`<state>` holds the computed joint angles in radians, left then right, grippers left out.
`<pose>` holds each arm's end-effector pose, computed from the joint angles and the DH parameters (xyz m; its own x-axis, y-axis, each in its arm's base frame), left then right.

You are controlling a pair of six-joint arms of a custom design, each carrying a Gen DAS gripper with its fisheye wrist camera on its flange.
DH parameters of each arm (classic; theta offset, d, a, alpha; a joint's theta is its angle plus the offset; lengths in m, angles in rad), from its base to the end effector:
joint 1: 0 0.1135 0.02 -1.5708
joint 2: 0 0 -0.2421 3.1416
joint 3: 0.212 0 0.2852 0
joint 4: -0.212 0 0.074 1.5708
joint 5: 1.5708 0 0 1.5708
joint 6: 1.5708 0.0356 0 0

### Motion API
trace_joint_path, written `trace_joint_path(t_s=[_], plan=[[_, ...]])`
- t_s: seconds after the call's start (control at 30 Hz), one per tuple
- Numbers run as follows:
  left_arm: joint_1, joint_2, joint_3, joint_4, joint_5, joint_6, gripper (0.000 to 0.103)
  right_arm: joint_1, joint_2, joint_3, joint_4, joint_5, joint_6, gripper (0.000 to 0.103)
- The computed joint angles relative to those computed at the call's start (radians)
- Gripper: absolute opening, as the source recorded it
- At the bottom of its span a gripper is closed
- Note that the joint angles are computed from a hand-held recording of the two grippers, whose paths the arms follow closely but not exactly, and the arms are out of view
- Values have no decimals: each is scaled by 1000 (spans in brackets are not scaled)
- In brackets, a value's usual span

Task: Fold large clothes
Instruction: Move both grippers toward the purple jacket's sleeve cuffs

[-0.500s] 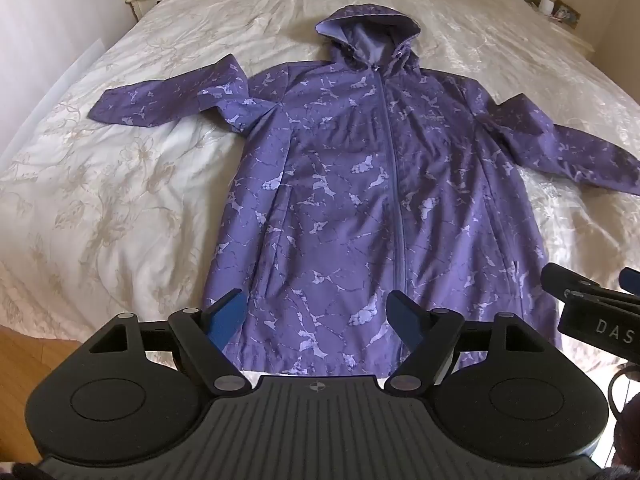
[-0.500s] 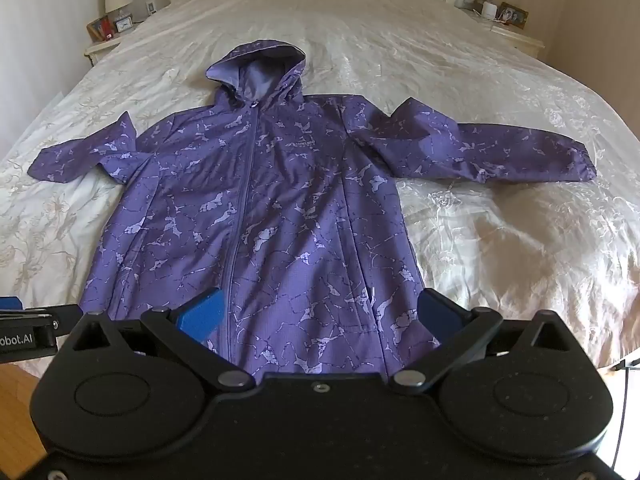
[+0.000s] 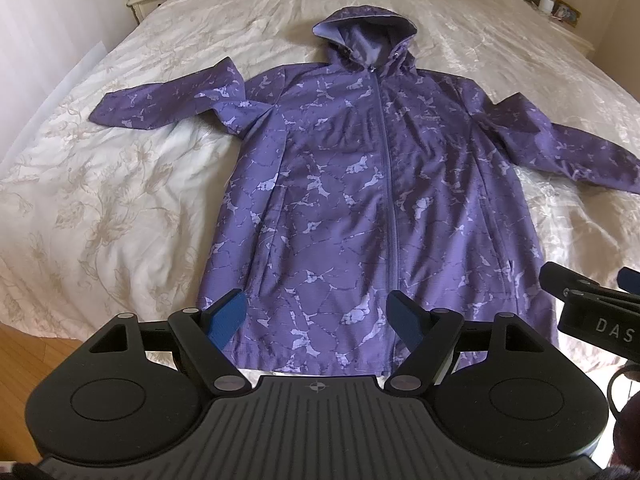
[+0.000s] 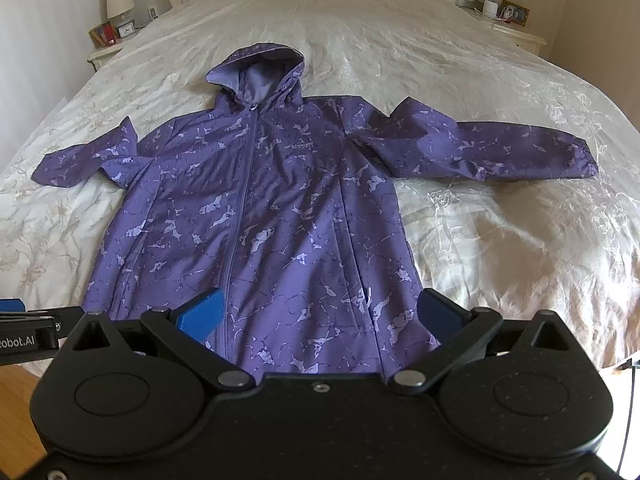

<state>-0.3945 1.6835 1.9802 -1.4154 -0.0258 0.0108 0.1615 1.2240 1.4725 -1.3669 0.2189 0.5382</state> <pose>0.3181 -0.1314 0.3944 -0.8263 0.3557 -0.4366 0.3828 0.9234 0.0279 0.2389 0.0311 0.3701 -0.7946 0.3775 -0.4754 0.4007 0.9145 0.0564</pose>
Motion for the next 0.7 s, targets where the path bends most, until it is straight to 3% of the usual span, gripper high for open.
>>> trace_joint_path(t_s=[0.4,0.67,0.7], plan=[[-34,-9,16,-25,-37,-37,76,-70,-53,-43,40,-68,-58,102],[-41,28,61,-47,-65,-48,76,-144,-80,-99,97,-169,-98,102],[-46,55,100,-86,-85,-46,76,-149,-78,-102,104,-177,-101,102]])
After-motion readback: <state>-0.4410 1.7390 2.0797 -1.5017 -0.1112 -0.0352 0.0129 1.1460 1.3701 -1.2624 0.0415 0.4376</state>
